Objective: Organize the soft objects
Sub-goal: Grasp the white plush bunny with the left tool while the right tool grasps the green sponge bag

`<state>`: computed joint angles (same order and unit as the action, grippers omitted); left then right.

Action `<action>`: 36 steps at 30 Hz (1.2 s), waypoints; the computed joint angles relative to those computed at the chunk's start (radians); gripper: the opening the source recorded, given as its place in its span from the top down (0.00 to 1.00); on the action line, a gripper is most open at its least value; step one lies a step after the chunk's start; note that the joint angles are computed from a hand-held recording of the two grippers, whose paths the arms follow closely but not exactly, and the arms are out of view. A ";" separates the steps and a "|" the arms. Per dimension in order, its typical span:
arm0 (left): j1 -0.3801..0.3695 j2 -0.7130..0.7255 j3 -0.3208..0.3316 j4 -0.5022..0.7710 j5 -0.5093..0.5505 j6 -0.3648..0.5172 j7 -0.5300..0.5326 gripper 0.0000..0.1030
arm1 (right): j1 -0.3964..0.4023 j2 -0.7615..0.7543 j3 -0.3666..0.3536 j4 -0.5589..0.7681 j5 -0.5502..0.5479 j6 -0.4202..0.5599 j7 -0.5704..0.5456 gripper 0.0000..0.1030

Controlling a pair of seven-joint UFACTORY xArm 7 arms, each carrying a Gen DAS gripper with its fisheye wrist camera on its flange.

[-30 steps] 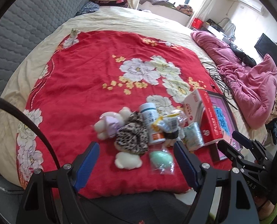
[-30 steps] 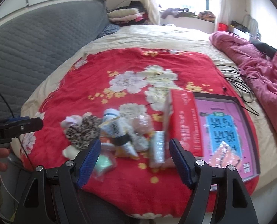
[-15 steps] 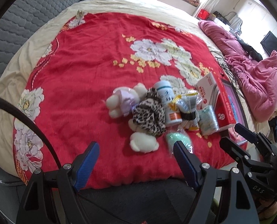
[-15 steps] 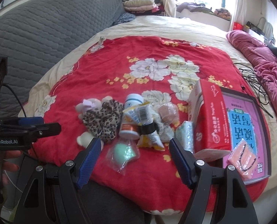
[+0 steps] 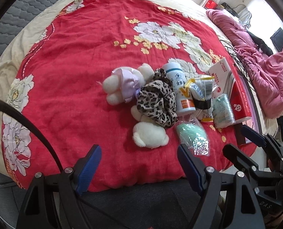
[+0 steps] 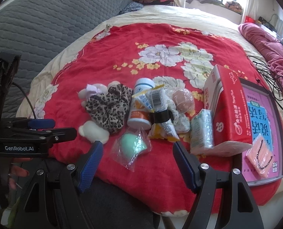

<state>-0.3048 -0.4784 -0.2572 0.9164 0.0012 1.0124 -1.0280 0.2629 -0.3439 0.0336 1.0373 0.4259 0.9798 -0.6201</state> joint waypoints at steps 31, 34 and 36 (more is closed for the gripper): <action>-0.004 0.145 0.053 -0.006 -0.055 -0.067 0.041 0.22 | 0.005 0.143 0.048 0.016 -0.043 -0.015 -0.032 0.26; -0.005 0.150 0.057 -0.012 -0.067 -0.080 0.050 0.22 | 0.007 0.153 0.053 0.019 -0.051 -0.020 -0.036 0.26; -0.006 0.155 0.059 -0.013 -0.071 -0.088 0.060 0.22 | 0.009 0.160 0.057 0.019 -0.056 -0.027 -0.039 0.26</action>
<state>-0.3111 -0.3230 -0.1986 0.9037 -0.0695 0.9246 -0.9683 0.2719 -0.1841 0.0905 1.0566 0.3695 0.9529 -0.6592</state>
